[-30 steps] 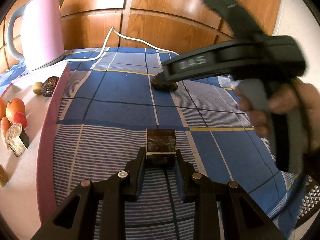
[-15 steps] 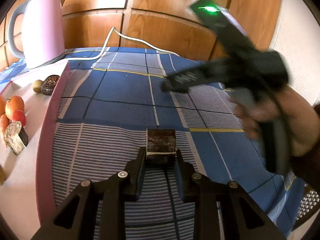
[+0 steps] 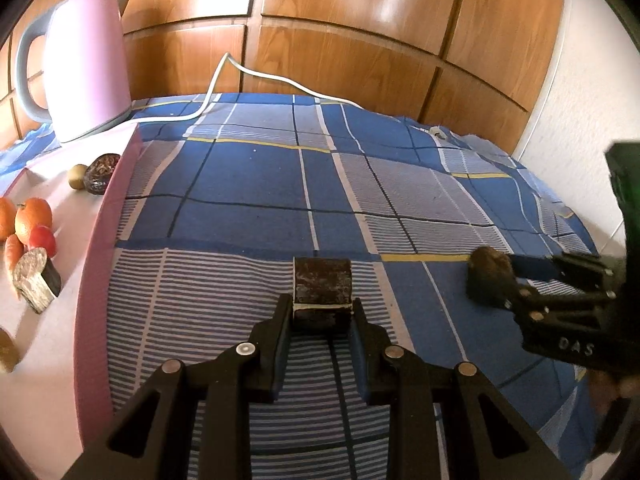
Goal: Organize fruits
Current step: 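Carry the log piece into the tray and open the left gripper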
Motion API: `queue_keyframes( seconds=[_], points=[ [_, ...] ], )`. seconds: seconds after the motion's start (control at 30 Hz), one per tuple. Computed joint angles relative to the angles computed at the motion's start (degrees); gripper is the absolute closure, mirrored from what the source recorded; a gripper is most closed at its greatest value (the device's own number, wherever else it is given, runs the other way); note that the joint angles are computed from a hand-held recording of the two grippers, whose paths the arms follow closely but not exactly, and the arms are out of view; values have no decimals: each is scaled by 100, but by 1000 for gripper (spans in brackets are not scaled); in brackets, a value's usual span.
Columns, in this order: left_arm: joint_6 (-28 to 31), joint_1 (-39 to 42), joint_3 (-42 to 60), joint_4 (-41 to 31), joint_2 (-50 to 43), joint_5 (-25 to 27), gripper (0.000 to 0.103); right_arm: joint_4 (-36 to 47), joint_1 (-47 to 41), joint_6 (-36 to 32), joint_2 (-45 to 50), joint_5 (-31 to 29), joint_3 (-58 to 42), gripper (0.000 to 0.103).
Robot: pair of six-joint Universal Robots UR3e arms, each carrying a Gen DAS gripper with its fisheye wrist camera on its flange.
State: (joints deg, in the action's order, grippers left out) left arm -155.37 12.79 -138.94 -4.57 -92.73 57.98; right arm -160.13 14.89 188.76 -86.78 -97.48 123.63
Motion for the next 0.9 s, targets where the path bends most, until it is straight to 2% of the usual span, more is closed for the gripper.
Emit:
queue_keyframes(
  seconds=[0.17,0.5,0.63,0.9],
  points=[
    [-68,-144,48,63,-28,217,76,-467,-113,347,-394,23,698,52],
    [-106,-314,76,197,-58,484,76,-1130,-323,453,-429,303,1120,52],
    [-129,-345,81,233,-69,534,76,-1200,-377,515,-414,398,1174,52],
    [-149,-519,156,216,-38,806,76,-1206,-180,638,-272,113,1068,52]
  ],
)
